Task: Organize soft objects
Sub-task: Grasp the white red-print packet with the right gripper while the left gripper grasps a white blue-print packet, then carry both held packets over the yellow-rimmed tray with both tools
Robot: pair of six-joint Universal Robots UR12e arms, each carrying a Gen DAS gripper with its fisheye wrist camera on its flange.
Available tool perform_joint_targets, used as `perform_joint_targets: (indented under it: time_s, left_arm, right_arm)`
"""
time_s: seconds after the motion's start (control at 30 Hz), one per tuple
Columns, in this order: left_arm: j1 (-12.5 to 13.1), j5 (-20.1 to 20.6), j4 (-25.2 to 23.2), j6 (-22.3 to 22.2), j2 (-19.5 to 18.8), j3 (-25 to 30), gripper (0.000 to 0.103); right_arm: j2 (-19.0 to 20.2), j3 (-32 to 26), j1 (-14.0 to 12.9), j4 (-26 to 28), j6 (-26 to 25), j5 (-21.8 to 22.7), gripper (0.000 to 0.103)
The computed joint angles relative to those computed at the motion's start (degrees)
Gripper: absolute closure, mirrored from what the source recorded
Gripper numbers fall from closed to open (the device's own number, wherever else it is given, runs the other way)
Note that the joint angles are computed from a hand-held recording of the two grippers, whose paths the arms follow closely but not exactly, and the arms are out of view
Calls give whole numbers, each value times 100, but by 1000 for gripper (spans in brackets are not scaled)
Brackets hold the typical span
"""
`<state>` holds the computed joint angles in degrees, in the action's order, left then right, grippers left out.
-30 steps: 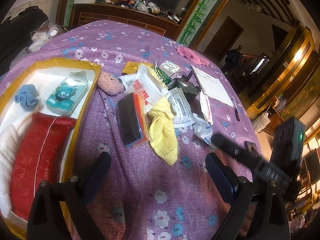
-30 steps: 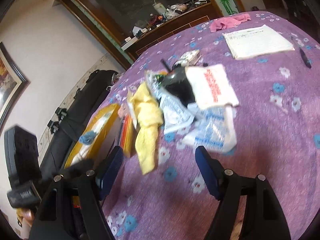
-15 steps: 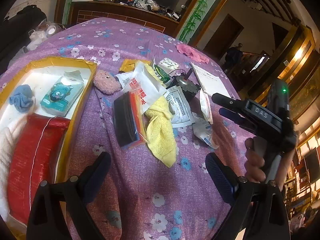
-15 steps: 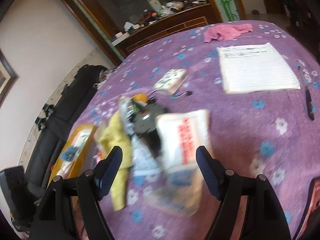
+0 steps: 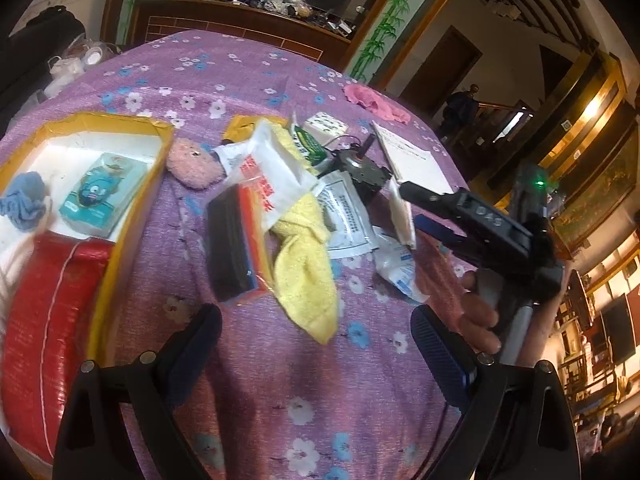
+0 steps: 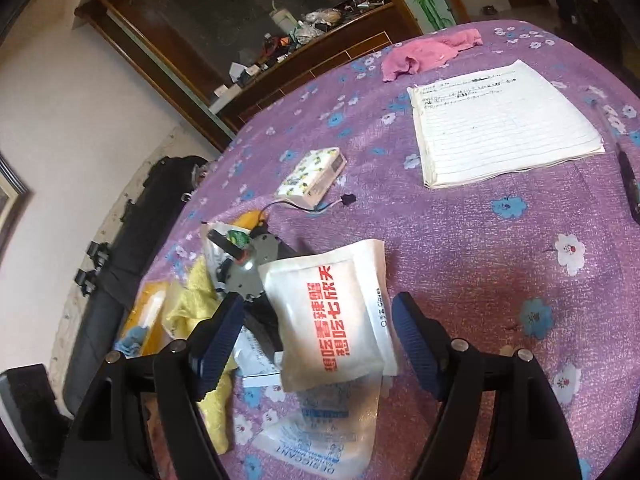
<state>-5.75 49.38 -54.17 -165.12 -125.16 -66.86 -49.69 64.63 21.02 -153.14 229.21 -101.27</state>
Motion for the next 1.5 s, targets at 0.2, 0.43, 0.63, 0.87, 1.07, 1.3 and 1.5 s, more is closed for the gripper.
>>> perform_joint_targets:
  time_s: [0.2,0.43,0.63,0.87,1.07,1.3,1.5]
  left_arm:
    - [-49,-23,-107,130,12,19,6]
    - [-176,26,-200,445,-13,116,6]
    - [-369,-18,-677,967,-163,434,6]
    - [-658,131,-1112,1250,-483,985,14]
    - [-921,774,-1315,1336,-760,1367,46]
    - [-849,810,-1172,1456,-577,1063,68]
    - [-634,361,-1379,1577,-298,698,68]
  right_arm:
    - [35,-119,37,427,-25,-178,50]
    - [-184,337,93,-309,48,-406,59]
    - [-339,663,111,-792,300,-570,59]
    - [-410,828,74,-893,690,-631,59]
    - [-449,920,45,-947,874,-617,59]
    - [-431,880,55,-907,829,-555,59]
    - [-412,859,56,-915,782,-517,59]
